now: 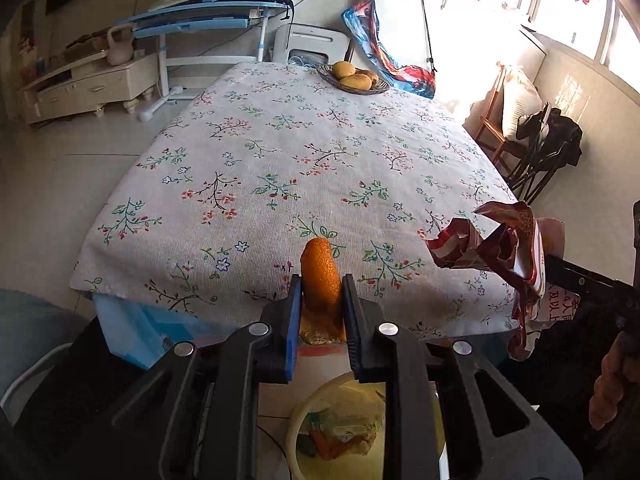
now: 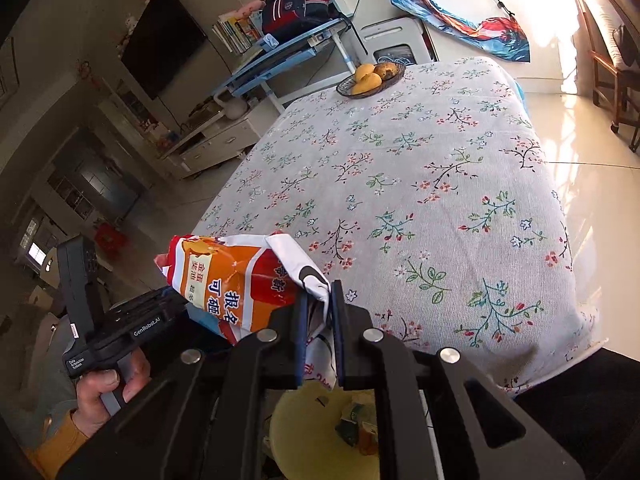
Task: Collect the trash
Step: 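Lift the orange peel with the left tool while the right tool lifts the snack bag, then lower both items over the yellow basin and open both tools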
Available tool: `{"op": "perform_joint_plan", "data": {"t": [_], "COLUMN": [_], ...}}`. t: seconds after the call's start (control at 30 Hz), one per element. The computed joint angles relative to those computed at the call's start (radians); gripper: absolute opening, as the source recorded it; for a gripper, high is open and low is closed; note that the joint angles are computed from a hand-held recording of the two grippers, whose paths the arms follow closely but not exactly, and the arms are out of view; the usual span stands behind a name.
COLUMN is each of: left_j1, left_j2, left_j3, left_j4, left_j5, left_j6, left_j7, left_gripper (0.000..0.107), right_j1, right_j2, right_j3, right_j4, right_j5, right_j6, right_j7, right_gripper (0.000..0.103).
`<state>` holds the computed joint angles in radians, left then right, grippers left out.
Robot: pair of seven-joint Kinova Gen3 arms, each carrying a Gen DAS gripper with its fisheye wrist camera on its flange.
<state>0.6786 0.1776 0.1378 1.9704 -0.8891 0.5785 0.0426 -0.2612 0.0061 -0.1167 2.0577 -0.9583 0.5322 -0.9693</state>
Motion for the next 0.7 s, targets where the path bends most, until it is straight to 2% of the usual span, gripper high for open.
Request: {"op": "perform_joint_plan", "data": {"t": [0.3,0.7], "left_j1": [0.040,0.126], "left_j2": [-0.005,0.015], "left_j3": [0.036,0.073], "left_j4": [0.014,-0.002], "left_j5": [0.021,0.073], "left_j6": [0.018,0.067], "left_j7": [0.009,-0.027], "left_gripper": [0.019,0.019], "right_j1": [-0.018,-0.103], "right_j2": [-0.049,-0.147], "right_j3": [0.005,-0.023], "right_j4": [0.042,0.054], "right_j5": [0.040,0.378], "right_j6": [-0.002,-0.040], "right_j7": [-0.025,-0.312], "right_gripper": [0.012,0.012]}}
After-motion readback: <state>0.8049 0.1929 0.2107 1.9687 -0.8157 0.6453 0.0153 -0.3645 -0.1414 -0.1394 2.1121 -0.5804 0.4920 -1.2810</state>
